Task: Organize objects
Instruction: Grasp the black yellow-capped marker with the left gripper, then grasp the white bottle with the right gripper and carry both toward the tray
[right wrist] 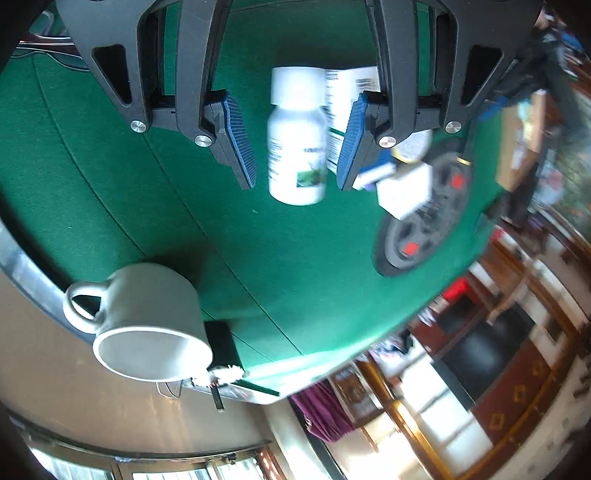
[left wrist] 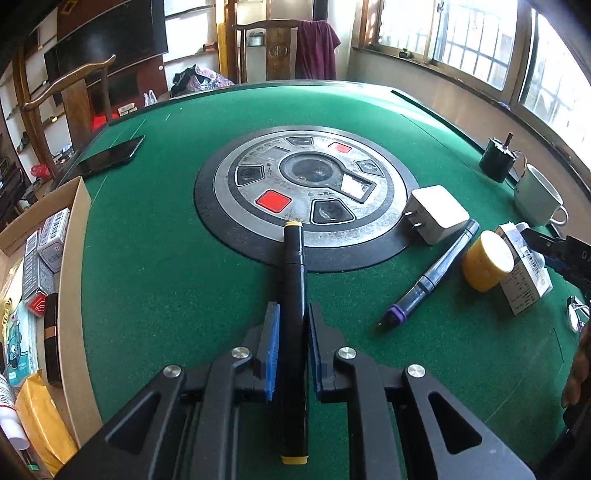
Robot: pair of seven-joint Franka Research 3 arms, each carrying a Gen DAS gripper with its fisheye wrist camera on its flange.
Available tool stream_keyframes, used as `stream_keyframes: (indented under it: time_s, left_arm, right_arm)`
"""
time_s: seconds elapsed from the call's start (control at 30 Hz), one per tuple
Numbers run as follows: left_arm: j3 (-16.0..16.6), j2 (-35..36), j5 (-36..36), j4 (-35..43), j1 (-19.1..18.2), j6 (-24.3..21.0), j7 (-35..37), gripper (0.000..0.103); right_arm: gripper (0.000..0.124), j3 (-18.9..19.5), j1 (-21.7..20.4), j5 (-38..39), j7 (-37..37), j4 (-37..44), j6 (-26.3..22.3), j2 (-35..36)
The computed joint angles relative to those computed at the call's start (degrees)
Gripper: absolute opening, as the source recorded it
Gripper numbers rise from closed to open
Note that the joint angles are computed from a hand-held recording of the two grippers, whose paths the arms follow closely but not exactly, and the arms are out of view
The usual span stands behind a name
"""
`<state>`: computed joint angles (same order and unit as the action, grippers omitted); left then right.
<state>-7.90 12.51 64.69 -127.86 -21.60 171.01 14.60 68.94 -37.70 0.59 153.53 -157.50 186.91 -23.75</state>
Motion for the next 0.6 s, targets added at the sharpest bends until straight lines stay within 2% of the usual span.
stream_keyframes:
  time_s: [0.03,0.13,0.27,0.4,0.6]
  left_arm:
    - [0.00,0.10,0.17,0.17,-0.05,-0.10,0.24,0.014]
    - [0.47,0.09,1.42,0.17,-0.23,0.45,-0.75,0.014]
    - [0.75,0.15,7.66,0.98,-1.42,-1.98,-6.04,0.015]
    - [-0.35,0.19,10.44,1.33,-0.82,-3.38,-7.69,0.015]
    - [-0.70,-0.33,14.05,1.02,-0.23,-3.02,-13.79,0.013]
  right_arm:
    - [0.042,-0.04,0.00,-0.18,-0.21,0.06,0.02,0.52]
    - [0.034,1.08,-0.98,-1.97,0.11,1.54,-5.03,-0.32]
    - [0.033,1.46,-1.00,-6.05,1.06,2.95,-9.08,-1.86]
    - [0.033,-0.06,0.64,-7.62,4.30,1.21,-6.57,-4.29]
    - [0.033,0.67,0.69,-7.08,6.67,-0.61,-2.35,-11.29]
